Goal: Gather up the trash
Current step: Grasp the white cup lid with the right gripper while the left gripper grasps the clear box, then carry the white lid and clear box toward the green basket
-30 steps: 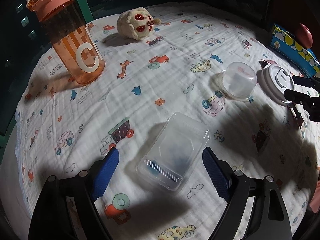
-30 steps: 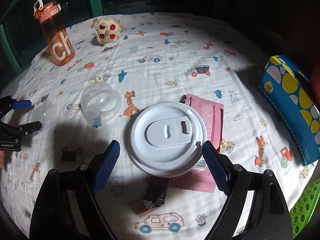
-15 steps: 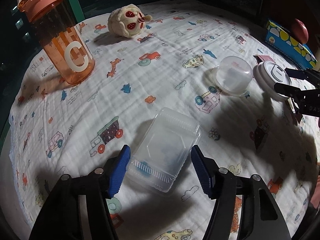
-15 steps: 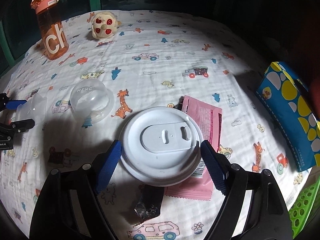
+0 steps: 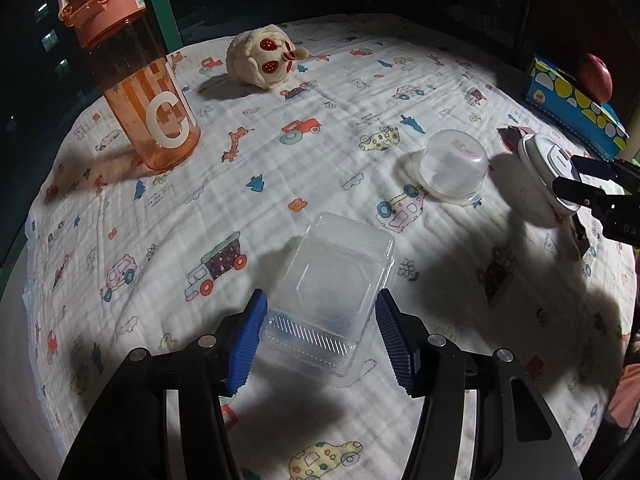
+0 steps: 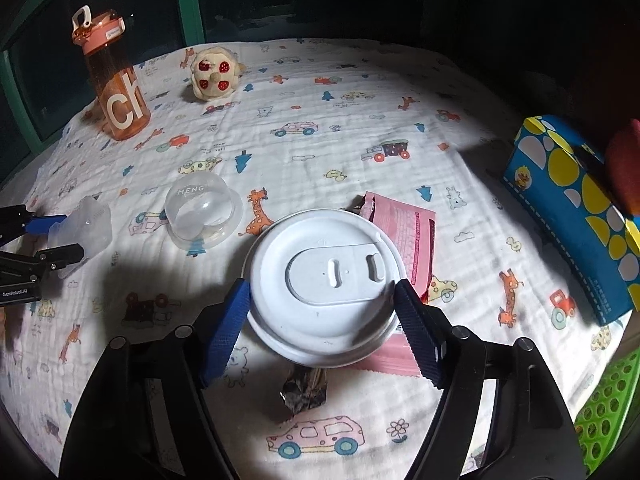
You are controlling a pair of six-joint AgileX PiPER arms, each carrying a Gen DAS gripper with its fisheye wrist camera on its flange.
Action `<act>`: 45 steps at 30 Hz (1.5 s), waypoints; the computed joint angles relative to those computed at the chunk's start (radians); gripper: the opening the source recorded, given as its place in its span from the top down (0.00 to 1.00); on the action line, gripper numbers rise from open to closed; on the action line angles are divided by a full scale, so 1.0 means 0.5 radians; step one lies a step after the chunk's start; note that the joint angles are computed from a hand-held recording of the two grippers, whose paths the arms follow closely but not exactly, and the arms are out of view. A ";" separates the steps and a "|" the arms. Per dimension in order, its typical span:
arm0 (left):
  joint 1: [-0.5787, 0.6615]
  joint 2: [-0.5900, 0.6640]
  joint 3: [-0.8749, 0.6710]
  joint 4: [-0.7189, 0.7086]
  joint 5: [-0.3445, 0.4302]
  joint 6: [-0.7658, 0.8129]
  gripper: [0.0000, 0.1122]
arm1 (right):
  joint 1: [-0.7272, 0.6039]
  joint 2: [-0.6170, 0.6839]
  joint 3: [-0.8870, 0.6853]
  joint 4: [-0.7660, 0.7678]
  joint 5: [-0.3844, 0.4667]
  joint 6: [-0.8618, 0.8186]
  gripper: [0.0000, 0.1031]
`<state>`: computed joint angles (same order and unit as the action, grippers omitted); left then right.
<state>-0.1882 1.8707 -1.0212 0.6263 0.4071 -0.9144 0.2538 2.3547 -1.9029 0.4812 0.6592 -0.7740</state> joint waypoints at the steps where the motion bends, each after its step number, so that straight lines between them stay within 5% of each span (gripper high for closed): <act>1: -0.011 -0.012 0.005 0.001 0.004 -0.022 0.52 | -0.010 -0.026 0.039 0.035 -0.008 -0.029 0.29; 24: -0.532 -0.155 -0.233 0.066 0.214 -0.321 0.54 | -0.447 -0.646 0.830 0.849 0.001 -0.843 0.29; 36: -0.788 0.200 -0.966 -0.200 0.439 0.011 0.54 | -0.869 -0.712 0.853 0.926 0.114 -0.951 0.29; 45: -0.923 0.645 -1.789 -0.475 0.713 0.387 0.54 | -1.118 -0.641 0.744 0.882 0.139 -0.898 0.29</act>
<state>-0.6495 2.1931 -1.9160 0.3888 0.7636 -0.7209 -0.3053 2.0341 -1.5308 0.9223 0.7290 -1.2232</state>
